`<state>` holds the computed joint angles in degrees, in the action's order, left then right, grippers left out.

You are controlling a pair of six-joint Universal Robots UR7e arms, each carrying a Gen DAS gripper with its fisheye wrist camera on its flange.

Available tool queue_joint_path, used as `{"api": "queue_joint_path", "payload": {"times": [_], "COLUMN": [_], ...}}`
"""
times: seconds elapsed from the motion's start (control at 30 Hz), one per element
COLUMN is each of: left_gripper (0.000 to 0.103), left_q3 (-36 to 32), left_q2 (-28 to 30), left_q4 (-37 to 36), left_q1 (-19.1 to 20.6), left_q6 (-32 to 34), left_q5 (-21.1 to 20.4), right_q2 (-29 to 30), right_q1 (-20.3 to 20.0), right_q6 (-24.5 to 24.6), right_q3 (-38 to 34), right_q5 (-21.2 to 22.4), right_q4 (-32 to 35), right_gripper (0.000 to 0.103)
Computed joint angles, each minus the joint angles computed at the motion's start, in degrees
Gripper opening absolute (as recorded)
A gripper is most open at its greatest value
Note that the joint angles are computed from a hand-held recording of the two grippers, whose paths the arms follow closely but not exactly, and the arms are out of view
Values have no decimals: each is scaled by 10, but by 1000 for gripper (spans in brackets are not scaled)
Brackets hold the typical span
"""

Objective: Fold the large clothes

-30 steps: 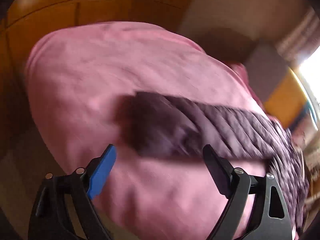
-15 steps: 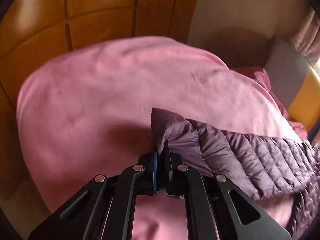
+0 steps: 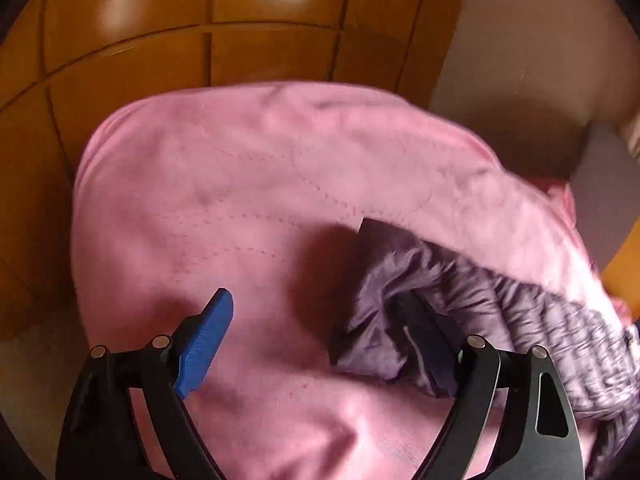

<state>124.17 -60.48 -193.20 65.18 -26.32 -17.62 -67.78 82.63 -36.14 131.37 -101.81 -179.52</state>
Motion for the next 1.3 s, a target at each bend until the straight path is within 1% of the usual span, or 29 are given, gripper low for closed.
{"api": "queue_joint_path", "payload": {"times": [0.03,0.07,0.1,0.13,0.17,0.2,0.27,0.3,0.33,0.4,0.43,0.47,0.53,0.6,0.7,0.77,0.8,0.83,0.87,0.9,0.93,0.97,1.0,1.07,1.13,1.17,1.23,1.3], "left_gripper": [86,86,86,86,86,86,86,86,86,86,86,86,86,86,86,86,86,86,86,86,86,86,86,88,88,88,88,88], "left_q3": [8,13,20,23,23,22,16,14,7,-6,-14,-24,-46,-66,-91,-106,-115,-122,-126,-129,-136,-139,-142,-142,-142,-142,-140,-139], "left_q2": [-9,-10,-5,0,7,19,50,62,84,112,127,143,175,200,232,257,268,275,281,283,288,293,297,301,303,302,303,303], "left_q4": [9,-5,-43,-56,-63,-74,-85,-93,-107,-98,-87,-80,-53,-21,20,38,50,60,72,87,103,111,120,123,124,126,125,124], "left_q1": [-10,-20,-36,-46,-59,-73,-103,-113,-128,-145,-154,-162,-173,-181,-191,-201,-203,-203,-205,-204,-201,-201,-200,-198,-197,-197,-197,-196], "left_q6": [-15,-12,10,23,40,59,94,105,122,134,137,145,161,166,160,157,159,158,151,144,136,131,127,114,107,106,102,103], "left_q5": [-5,-12,-28,-41,-52,-61,-96,-109,-127,-164,-183,-203,-237,-255,-288,-289,-289,-288,-287,-292,-294,-289,-285,-286,-285,-285,-285,-284], "right_q2": [-19,-45,-66,-89,-119,-141,-190,-205,-225,-249,-256,-259,-261,-256,-245,-236,-234,-236,-234,-241,-249,-264,-276,-302,-314,-320,-323,-319], "right_q1": [-12,-29,-46,-66,-97,-120,-186,-211,-249,-309,-333,-356,-391,-413,-439,-445,-445,-447,-441,-438,-436,-436,-433,-431,-430,-433,-439,-451], "right_q6": [12,29,46,69,98,124,186,215,254,312,339,374,423,470,533,563,567,564,554,541,527,510,496,472,450,445,432,433], "right_q3": [3,6,10,12,14,14,10,4,-3,-22,-33,-47,-77,-109,-154,-175,-184,-190,-199,-199,-189,-170,-153,-112,-85,-70,-55,-43], "right_q5": [14,31,44,62,84,95,119,126,136,146,147,139,129,110,114,117,117,119,111,100,100,103,94,70,39,28,10,9], "right_q4": [-4,-10,-14,-20,-28,-36,-50,-54,-61,-68,-76,-82,-84,-77,-42,-39,-36,-31,-22,-17,-30,-49,-66,-108,-133,-140,-126,-120], "right_gripper": [87,87,86,84,80,77,68,67,64,61,59,57,55,54,49,48,47,38,17,8,4,4,4,3,3,3,3,5]}}
